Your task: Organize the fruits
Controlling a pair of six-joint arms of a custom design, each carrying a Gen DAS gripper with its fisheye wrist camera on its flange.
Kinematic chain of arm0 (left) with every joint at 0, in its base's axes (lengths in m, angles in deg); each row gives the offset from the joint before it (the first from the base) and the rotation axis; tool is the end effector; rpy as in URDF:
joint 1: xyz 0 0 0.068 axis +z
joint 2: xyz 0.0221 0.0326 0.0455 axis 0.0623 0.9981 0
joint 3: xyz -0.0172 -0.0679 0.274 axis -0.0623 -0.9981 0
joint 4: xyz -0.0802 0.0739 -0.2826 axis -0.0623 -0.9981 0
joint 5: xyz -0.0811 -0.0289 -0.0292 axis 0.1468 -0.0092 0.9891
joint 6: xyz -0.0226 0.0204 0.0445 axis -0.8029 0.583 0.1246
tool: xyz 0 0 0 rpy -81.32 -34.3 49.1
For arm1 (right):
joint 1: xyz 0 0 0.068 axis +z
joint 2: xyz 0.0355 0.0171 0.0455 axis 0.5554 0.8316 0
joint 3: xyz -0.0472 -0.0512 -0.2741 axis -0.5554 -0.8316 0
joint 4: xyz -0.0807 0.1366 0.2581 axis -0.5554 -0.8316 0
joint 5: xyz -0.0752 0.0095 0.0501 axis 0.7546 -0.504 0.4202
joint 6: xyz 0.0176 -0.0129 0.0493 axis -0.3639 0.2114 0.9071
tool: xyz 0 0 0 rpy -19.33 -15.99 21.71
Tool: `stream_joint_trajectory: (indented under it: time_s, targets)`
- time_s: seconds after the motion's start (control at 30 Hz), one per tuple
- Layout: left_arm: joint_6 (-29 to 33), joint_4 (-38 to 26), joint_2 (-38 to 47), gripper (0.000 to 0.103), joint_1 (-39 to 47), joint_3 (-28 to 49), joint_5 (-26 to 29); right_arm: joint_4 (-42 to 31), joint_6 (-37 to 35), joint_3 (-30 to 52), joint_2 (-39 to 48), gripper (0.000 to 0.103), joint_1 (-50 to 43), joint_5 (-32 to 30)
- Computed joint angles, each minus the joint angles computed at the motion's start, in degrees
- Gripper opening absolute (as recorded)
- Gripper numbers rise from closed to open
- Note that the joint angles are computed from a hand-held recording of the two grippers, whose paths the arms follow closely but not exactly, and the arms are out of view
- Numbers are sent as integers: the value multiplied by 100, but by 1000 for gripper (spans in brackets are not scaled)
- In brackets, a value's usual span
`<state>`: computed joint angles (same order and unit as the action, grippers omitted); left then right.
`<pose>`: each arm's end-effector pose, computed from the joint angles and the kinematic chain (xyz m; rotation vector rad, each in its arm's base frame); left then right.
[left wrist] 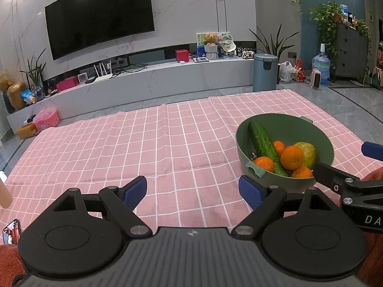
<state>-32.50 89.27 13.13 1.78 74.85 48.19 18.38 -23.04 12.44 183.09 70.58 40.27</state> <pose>0.3638 -0.0213 0.1090 0.5344 2.1333 -0.1503 0.2610 0.1660 0.0941 0.2462 2.0277 -0.1005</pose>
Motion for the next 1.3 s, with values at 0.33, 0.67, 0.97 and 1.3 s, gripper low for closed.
stream_joint_trajectory:
  time_s: [0.33,0.67,0.97,1.3]
  targets:
    - [-16,11,-22,101,-2,-8,-2,44,29,7,24,98,14,-10]
    - [-54,12,-59,101,-2,-42,2,69,24,-2,30,98,9,-16]
    - [-121,27,-112,101,-3,-93,11,57,35,0,30,98,12,-15]
    - [-147,13,-134,101,-12,-96,-16,42,29,12,39,98,17,-15]
